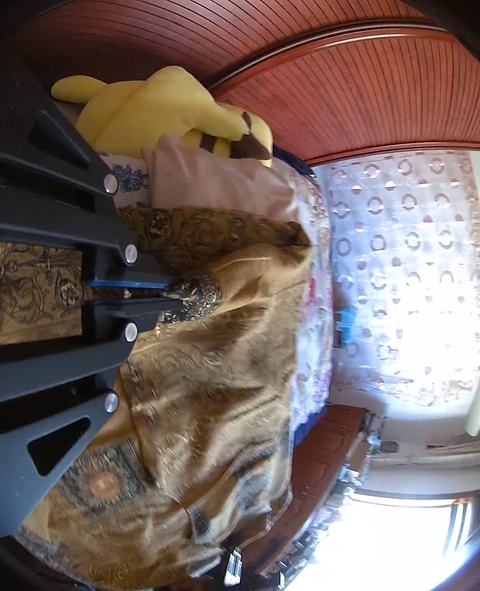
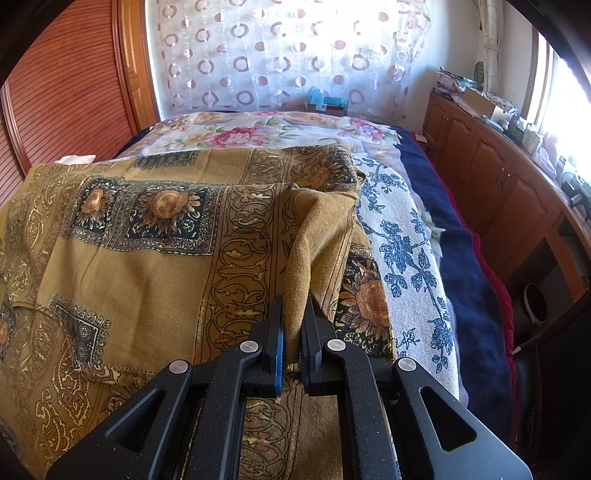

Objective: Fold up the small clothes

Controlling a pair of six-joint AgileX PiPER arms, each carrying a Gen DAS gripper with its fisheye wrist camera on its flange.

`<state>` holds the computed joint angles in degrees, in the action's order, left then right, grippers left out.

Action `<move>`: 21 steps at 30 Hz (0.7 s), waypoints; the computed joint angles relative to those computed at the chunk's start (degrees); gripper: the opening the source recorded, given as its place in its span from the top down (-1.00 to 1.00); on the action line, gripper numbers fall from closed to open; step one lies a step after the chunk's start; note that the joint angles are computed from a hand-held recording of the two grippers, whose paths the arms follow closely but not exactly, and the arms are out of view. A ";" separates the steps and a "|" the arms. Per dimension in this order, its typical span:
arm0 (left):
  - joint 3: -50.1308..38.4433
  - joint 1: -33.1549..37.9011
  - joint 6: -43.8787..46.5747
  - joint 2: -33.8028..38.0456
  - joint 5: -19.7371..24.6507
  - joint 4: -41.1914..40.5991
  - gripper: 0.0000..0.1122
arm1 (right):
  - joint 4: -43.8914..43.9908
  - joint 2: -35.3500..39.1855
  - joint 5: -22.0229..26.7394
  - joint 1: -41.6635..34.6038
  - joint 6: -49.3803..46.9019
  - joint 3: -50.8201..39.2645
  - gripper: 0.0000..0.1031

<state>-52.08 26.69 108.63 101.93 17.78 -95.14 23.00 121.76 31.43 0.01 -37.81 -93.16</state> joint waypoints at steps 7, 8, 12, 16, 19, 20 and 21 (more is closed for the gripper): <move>3.20 3.14 -1.24 -7.31 5.98 1.05 1.00 | 14.88 -6.23 3.17 -3.73 -13.58 4.93 0.99; 3.53 3.90 -1.73 -8.30 7.03 1.44 1.00 | 16.76 -8.04 3.63 -4.31 -15.75 6.49 1.00; 4.44 6.51 -3.26 -11.54 10.08 3.13 1.00 | 22.09 -13.28 7.02 -6.61 -20.89 9.51 1.00; 4.82 8.58 -4.56 -12.93 12.45 4.55 1.00 | 24.12 -17.30 9.64 -8.43 -22.90 10.79 1.00; 4.82 10.55 -5.85 -13.74 14.99 5.54 1.00 | 24.27 -19.37 11.15 -9.02 -23.28 10.30 1.00; 4.81 11.34 -6.34 -14.05 15.90 6.05 1.00 | 24.42 -20.17 11.98 -9.33 -23.48 10.20 1.00; 4.88 11.84 -6.61 -14.37 16.42 6.27 1.00 | 24.48 -20.73 12.93 -9.61 -23.22 9.77 1.00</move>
<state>-47.20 38.53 102.02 87.56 34.20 -88.86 47.48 101.02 44.36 -9.60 -61.03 -83.39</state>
